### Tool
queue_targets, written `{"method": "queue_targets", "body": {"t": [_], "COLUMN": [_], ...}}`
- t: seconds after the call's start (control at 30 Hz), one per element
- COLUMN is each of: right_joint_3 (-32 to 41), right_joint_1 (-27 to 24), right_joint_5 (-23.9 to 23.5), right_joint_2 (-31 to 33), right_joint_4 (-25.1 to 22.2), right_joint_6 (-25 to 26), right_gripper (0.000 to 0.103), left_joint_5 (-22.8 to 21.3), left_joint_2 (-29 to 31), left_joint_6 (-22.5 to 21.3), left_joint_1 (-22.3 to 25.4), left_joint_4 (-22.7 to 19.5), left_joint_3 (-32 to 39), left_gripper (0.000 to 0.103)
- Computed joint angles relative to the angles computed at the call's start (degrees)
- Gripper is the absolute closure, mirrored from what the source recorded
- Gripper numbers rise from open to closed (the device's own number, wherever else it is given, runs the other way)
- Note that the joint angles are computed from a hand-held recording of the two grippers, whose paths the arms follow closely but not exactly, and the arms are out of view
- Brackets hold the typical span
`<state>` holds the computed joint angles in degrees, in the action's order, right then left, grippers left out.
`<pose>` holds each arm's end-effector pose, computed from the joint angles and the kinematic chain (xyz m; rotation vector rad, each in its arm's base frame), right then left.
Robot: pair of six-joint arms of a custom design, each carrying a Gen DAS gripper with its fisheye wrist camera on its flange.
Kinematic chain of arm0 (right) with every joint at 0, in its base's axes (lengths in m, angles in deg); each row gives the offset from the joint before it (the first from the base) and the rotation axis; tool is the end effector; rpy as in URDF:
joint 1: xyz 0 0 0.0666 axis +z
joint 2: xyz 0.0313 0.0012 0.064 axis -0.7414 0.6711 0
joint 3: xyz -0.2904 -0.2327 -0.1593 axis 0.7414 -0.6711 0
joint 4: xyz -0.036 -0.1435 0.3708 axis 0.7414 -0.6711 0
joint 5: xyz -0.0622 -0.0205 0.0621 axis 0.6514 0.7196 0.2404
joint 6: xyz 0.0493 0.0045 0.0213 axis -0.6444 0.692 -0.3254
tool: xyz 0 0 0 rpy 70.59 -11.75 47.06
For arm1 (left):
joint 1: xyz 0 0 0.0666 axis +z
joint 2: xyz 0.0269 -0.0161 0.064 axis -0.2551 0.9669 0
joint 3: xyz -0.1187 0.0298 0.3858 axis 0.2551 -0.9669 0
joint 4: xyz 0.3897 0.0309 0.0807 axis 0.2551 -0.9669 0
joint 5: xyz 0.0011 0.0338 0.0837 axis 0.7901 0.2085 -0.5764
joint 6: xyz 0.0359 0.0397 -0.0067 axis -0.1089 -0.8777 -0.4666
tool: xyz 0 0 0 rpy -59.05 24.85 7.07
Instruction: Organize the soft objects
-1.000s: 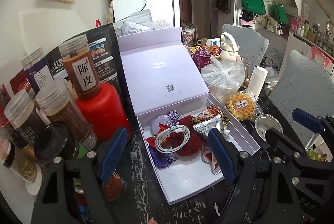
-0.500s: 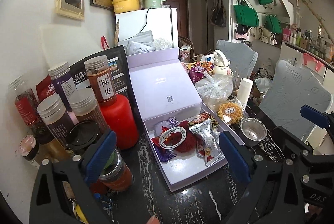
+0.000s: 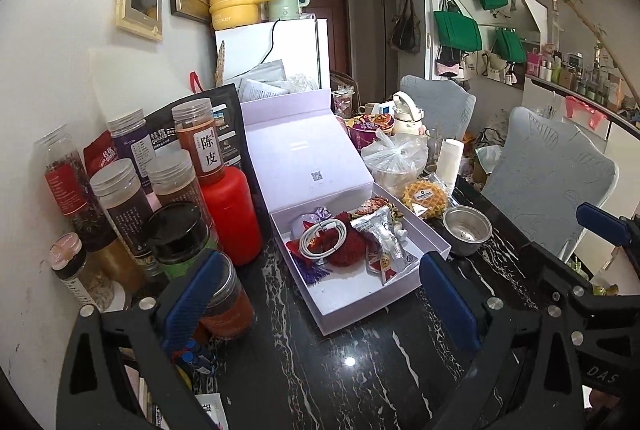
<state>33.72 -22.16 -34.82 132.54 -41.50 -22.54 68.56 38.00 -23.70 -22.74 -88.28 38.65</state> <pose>0.5698 0.2505 0.5200 0.2351 2.0674 -0.2023 0.6424 -0.0987 0.5266 0.4923 2.0764 -0.2150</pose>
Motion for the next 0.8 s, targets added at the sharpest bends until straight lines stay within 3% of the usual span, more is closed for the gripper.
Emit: {"method": "queue_targets", "body": {"t": [0.2,0.37,0.8], "right_joint_3": [-2.5,-4.4,-4.9], "right_joint_1": [1.3,1.5,2.1], "right_joint_5": [1.2,-0.4,0.3], "right_joint_2": [-1.4,-2.4,-2.9], "right_joint_4": [-0.3,-0.2,-0.5], "right_joint_6": [-2.4,-4.1,-4.6], "right_gripper": [0.014,0.014,0.014], "left_joint_5": [0.4,0.7,1.8], "left_joint_2": [-1.4,-2.3,-2.6], "left_joint_6": [0.5,0.1,0.0], "left_joint_1": [0.5,0.7,1.2], "left_joint_4": [0.4,0.7,-0.3], "left_joint_3": [-2.4,-4.2,-4.7], "left_gripper": [0.003,0.003,0.003]}}
